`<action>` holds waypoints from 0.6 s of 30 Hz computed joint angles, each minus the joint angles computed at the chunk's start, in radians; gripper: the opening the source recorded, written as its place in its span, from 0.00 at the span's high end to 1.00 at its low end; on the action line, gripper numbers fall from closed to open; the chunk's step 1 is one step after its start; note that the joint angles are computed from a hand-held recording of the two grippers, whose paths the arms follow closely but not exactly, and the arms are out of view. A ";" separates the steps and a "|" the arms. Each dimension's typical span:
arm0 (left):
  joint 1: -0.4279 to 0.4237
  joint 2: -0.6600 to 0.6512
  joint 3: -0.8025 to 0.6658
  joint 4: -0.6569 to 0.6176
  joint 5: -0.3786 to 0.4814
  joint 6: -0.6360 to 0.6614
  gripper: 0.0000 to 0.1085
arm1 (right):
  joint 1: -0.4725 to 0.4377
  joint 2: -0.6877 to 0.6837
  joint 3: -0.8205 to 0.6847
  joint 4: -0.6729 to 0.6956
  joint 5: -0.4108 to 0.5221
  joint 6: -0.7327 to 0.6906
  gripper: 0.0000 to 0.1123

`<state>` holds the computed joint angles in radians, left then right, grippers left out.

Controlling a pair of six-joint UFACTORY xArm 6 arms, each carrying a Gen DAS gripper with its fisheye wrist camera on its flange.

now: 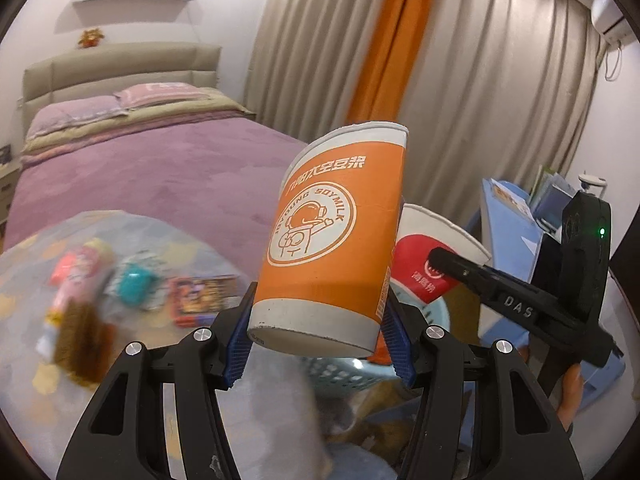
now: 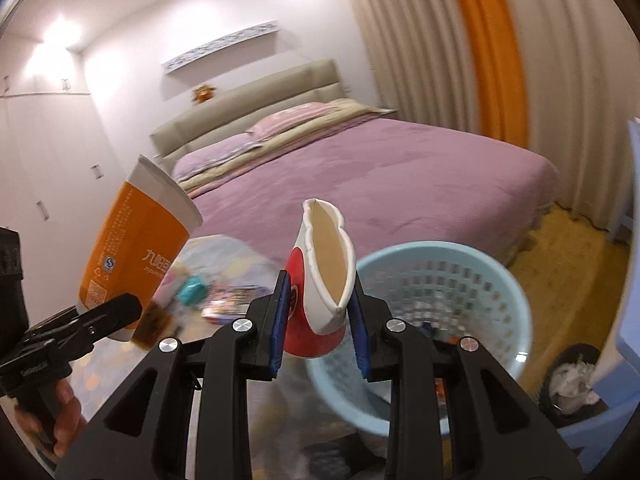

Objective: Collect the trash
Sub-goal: 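Carry both cups over the wastebasket and open both tools to drop them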

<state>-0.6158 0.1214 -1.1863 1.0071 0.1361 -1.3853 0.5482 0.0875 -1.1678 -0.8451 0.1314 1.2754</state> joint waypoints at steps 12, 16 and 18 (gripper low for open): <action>-0.080 0.314 -0.262 -0.580 0.023 0.494 0.50 | -0.084 0.007 0.091 0.157 0.053 -0.068 0.78; -0.095 0.389 -0.330 -0.758 0.065 0.642 0.50 | -0.100 0.032 0.104 0.286 0.051 -0.168 0.77; -0.098 0.415 -0.353 -0.835 0.084 0.711 0.50 | -0.105 0.042 0.112 0.310 0.046 -0.180 0.76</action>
